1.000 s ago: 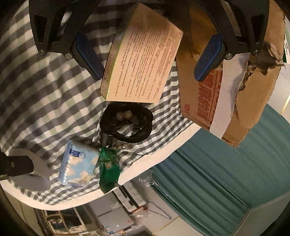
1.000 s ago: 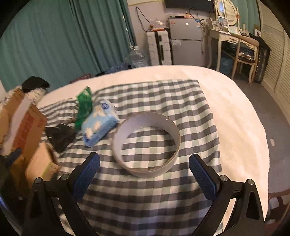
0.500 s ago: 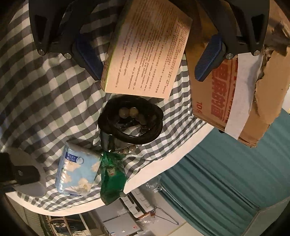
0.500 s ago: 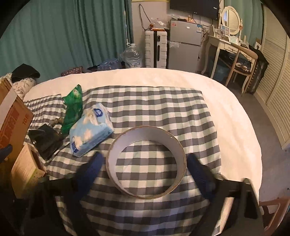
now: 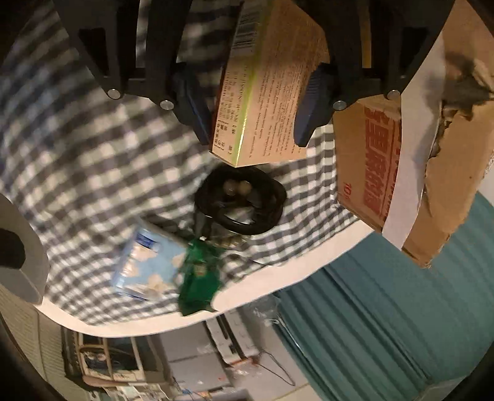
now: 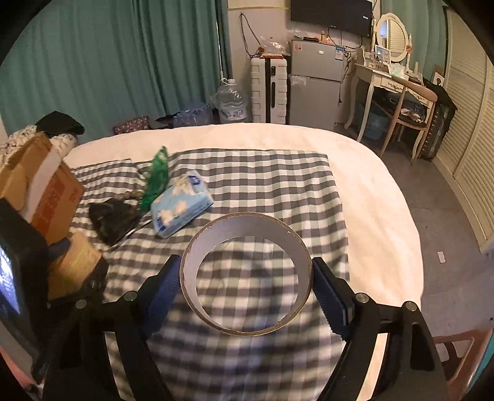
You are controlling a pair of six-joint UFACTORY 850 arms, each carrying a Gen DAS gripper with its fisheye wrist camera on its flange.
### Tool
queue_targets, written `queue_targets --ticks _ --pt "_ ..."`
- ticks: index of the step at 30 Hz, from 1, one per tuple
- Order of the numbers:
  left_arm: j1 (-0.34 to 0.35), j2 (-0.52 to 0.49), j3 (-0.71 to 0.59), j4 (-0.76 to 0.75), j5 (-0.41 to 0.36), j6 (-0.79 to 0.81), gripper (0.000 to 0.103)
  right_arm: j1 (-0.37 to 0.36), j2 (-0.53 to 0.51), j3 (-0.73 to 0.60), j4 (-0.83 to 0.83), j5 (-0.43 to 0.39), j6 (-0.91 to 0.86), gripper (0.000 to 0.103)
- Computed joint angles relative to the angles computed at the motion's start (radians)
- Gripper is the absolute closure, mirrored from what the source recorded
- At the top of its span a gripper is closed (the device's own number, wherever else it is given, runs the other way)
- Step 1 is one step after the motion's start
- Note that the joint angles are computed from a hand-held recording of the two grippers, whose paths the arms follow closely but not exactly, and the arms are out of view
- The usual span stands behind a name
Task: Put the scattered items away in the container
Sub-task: 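Grasp the tan medicine box with the left gripper while the right grasps the white tape roll, then carry the medicine box into the cardboard box with the left gripper while the right drops the tape roll in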
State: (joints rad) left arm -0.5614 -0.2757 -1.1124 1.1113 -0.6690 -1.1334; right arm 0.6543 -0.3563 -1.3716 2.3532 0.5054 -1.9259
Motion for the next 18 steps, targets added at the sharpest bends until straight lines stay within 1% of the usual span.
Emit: queue_targets --ticks 3,5,8,11,15,17,18 --pt "0.007 0.031 0.023 -0.027 0.035 0.017 0.053 0.023 0.038 0.028 -0.017 0.027 0.010 0.021" --pt "0.005 0.070 0.047 -0.045 0.059 0.024 0.056 0.037 0.066 0.045 -0.018 0.045 0.020 0.021" --pt "-0.015 0.120 0.068 -0.043 0.056 0.006 0.062 0.048 0.115 0.079 -0.015 0.046 0.043 0.021" --pt "-0.016 0.173 0.090 -0.057 0.061 -0.001 0.065 0.063 0.161 0.098 -0.013 0.052 0.061 0.021" --pt "-0.007 0.250 0.135 -0.095 0.063 0.013 0.068 0.107 0.221 0.122 -0.040 0.105 0.073 0.021" --pt "0.007 0.249 0.127 -0.121 0.075 0.044 0.068 0.136 0.255 0.143 -0.055 0.130 0.088 0.021" --pt "0.003 0.250 0.131 -0.114 0.073 0.045 0.068 0.147 0.269 0.152 -0.061 0.139 0.097 0.021"
